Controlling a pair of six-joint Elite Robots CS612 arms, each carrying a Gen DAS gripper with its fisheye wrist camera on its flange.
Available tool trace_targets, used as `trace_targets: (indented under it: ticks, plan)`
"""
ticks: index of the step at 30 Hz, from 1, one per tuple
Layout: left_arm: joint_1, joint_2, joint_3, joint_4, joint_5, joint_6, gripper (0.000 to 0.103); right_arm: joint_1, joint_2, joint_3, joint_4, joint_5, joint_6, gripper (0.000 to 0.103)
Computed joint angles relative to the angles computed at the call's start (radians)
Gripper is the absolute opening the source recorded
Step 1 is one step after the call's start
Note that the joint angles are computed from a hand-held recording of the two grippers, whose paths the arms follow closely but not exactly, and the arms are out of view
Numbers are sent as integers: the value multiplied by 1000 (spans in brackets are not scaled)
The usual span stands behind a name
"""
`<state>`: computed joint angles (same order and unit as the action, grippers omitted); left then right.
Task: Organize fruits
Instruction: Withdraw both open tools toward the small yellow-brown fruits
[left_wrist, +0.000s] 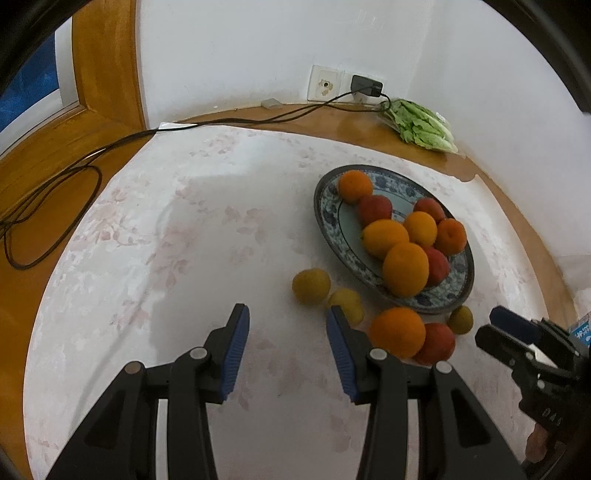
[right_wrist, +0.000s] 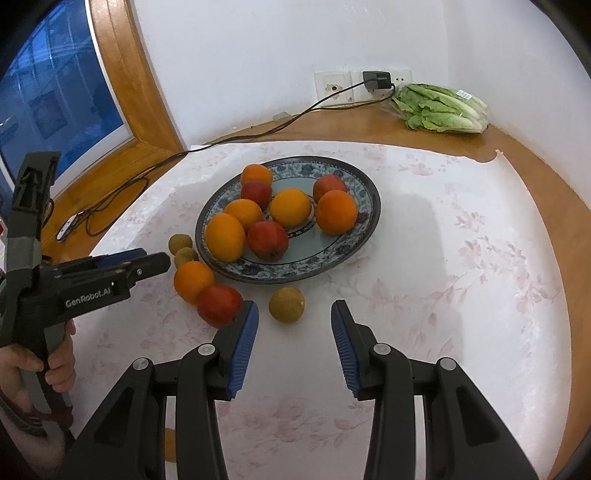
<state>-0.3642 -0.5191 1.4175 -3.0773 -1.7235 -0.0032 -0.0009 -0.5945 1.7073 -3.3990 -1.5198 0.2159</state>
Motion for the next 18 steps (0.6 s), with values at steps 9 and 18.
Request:
trace_targets:
  ticks: [9,18]
  plan:
    - [0,19,-41,15,-2,-12,46,-3,8,-11,10,13,-1,42]
    - [-2,34,-63,41,-13,-6,47,-3,20,-26,24,22,-3,42]
